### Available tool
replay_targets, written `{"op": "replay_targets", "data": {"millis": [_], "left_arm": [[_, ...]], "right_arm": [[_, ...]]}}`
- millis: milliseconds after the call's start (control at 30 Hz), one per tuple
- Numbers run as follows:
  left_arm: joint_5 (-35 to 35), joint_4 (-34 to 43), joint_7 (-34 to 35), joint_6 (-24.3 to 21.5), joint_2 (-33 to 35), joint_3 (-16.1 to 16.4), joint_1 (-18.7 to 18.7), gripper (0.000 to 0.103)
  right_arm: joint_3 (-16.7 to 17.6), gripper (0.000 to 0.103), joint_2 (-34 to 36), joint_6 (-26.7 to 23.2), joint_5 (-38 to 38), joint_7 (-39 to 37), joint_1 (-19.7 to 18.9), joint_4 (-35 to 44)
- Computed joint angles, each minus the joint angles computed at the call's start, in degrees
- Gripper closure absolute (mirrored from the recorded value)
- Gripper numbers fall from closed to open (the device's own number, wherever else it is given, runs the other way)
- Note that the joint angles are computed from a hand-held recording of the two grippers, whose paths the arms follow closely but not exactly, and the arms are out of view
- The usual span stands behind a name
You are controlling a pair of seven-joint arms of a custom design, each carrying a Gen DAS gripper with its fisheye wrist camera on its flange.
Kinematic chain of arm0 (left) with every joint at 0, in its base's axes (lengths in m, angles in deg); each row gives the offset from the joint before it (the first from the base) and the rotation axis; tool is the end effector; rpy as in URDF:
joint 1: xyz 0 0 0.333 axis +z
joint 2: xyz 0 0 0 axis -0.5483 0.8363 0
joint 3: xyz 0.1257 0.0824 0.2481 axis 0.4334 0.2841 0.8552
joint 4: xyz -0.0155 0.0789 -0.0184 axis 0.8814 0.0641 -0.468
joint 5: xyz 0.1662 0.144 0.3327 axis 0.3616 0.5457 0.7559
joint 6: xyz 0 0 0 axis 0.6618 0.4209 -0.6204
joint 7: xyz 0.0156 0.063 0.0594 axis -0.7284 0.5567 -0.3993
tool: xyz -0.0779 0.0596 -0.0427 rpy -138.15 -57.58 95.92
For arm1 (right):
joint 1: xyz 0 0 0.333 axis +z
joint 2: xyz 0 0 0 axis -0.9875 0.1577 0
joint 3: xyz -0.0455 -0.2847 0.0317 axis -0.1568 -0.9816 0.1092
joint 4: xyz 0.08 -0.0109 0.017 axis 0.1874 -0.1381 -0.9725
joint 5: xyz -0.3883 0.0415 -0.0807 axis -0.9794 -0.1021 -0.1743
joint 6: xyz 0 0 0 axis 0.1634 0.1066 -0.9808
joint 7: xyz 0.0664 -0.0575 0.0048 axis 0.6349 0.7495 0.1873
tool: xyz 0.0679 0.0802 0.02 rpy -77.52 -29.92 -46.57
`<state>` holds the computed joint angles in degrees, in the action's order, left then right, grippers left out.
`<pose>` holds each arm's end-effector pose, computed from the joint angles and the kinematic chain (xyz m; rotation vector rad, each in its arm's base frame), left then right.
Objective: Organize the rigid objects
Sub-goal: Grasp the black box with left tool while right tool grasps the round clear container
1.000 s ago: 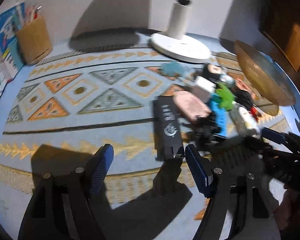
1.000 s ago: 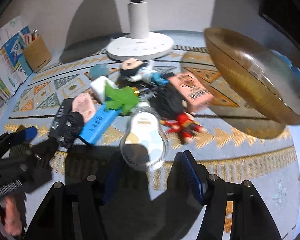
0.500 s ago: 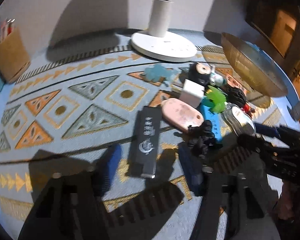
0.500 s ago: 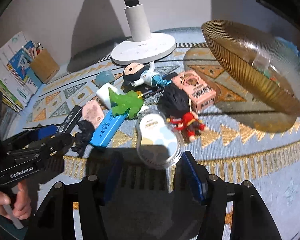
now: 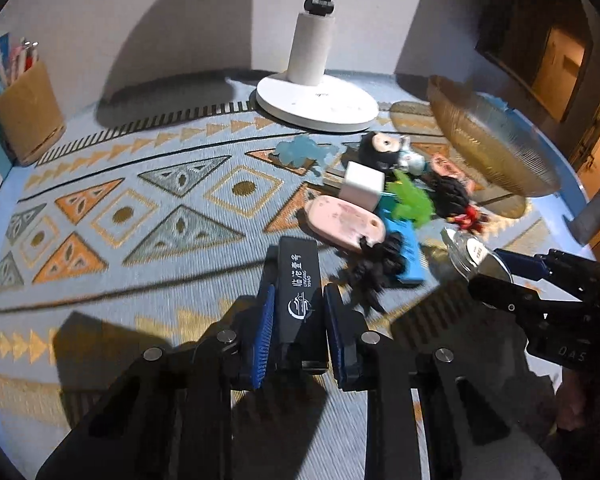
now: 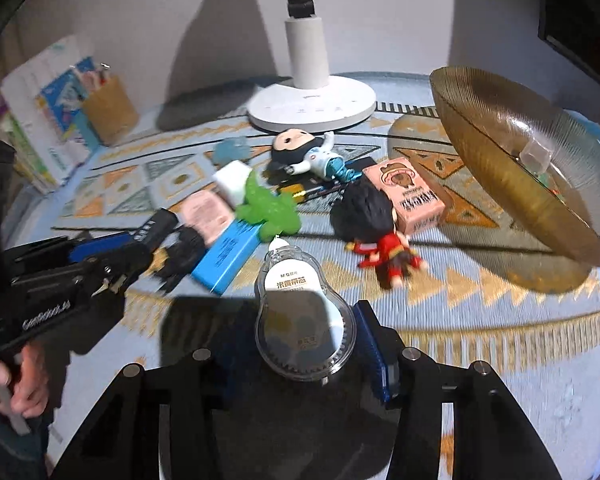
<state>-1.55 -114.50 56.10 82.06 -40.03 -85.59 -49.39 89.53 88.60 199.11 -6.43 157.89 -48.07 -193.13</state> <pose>0.4209 -0.3445 0.4460 -1.8451 1.9753 -0.8065 0.4317 0.4369 0.4420 -2.0725 1.4602 -0.3277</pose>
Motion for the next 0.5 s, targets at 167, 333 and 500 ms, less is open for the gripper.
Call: {"op": "replay_targets", "data": {"millis": [167, 333, 500], "left_arm": [[-1.6, -3.0, -1.1, 0.2, -3.1, -1.3, -0.8, 0.082], [-2.1, -2.8, -1.2, -1.9, -2.5, -2.4, -1.0, 0.081], [-0.9, -2.4, -2.3, -2.6, -2.2, -2.3, -1.3, 0.076]], "right_arm": [[0.4, 0.055, -6.2, 1.5, 4.7, -2.7, -0.3, -7.4], [1.0, 0.055, -8.1, -0.7, 2.0, 0.1, -1.0, -9.5], [1.6, 0.054, -7.4, -3.4, -3.3, 3.1, -0.9, -8.5]]}}
